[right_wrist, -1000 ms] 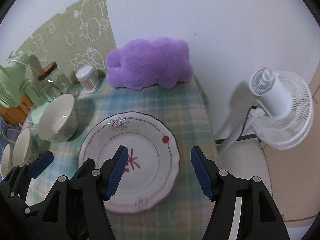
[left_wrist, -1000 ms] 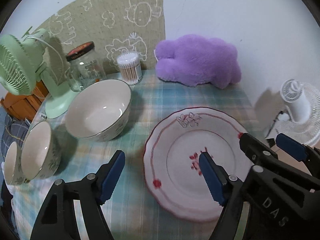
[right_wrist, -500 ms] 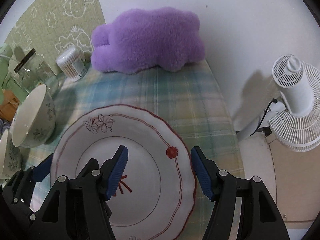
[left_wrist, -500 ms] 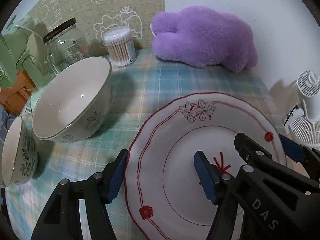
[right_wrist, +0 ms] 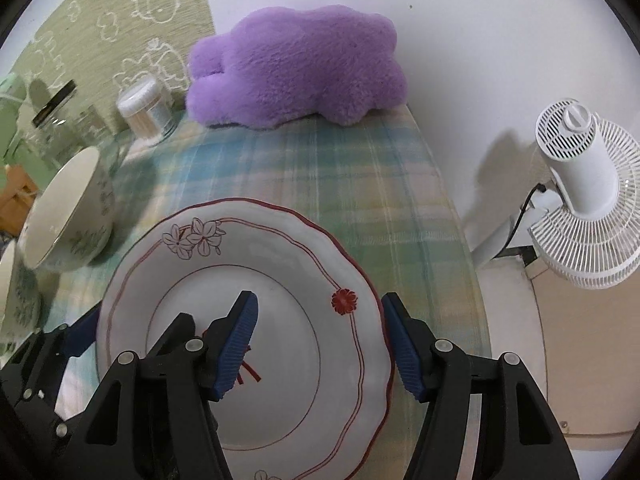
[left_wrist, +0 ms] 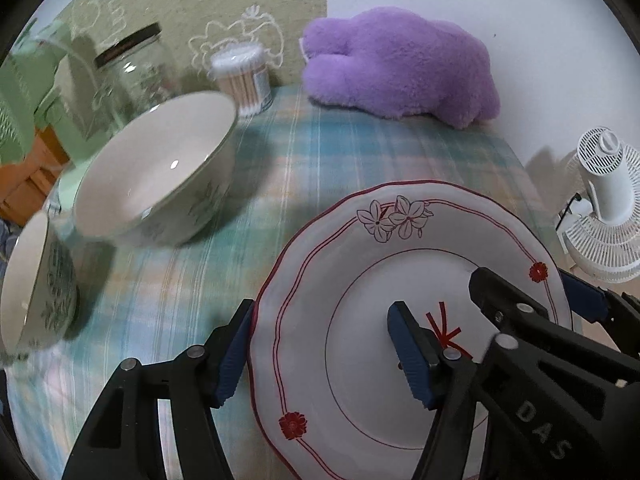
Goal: Organize plates and bowls
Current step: 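Close both grippers on the rim of the red-patterned white plate, then lift the red-patterned plate with both grippers and carry it over the yellow-flower plates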
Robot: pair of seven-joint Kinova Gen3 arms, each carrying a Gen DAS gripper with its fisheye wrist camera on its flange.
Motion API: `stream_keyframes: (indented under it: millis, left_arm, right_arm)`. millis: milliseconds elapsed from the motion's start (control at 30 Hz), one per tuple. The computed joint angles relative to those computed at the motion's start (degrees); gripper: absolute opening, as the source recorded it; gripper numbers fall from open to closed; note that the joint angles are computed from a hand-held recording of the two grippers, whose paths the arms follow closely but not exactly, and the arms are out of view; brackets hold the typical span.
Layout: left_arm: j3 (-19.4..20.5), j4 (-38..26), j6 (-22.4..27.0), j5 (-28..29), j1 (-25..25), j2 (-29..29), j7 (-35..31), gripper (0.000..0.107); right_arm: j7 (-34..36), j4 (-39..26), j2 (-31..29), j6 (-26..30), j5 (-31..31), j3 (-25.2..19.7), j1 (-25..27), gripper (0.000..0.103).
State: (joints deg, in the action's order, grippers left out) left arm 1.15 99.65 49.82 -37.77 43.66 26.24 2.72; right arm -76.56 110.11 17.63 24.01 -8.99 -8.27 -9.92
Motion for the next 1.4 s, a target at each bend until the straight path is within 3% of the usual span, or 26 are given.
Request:
stream_keyframes:
  millis: [367,800,1167,1400]
  left_arm:
    - [2.79,4.83,0.98,2.43,1.93,-3.45,3.09,0.068]
    - [3.7,7.34,-0.61,0.95,2.82,-4.42,5.19,0.068]
    - [4.26,8.08,-1.28,0.29,2.63,-5.89,6.27,0.067]
    - [5.8,7.15,3.3,-1.36,4.03,-8.67,8.44,0.066]
  right_arm:
    - [8.16,4.85,-4.69,4.87,-5.52,-1.58,2.61,0.067]
    - [12.45,7.13,-5.54,4.01,-8.66,-0.57,2.34,0.066]
    - [4.33,7.07,-6.87,3.68,-2.35,1.49,-1.29,0.06]
    - [1.38,7.3,-11.28,5.01,-0.49,1.84,-2.12,0.06]
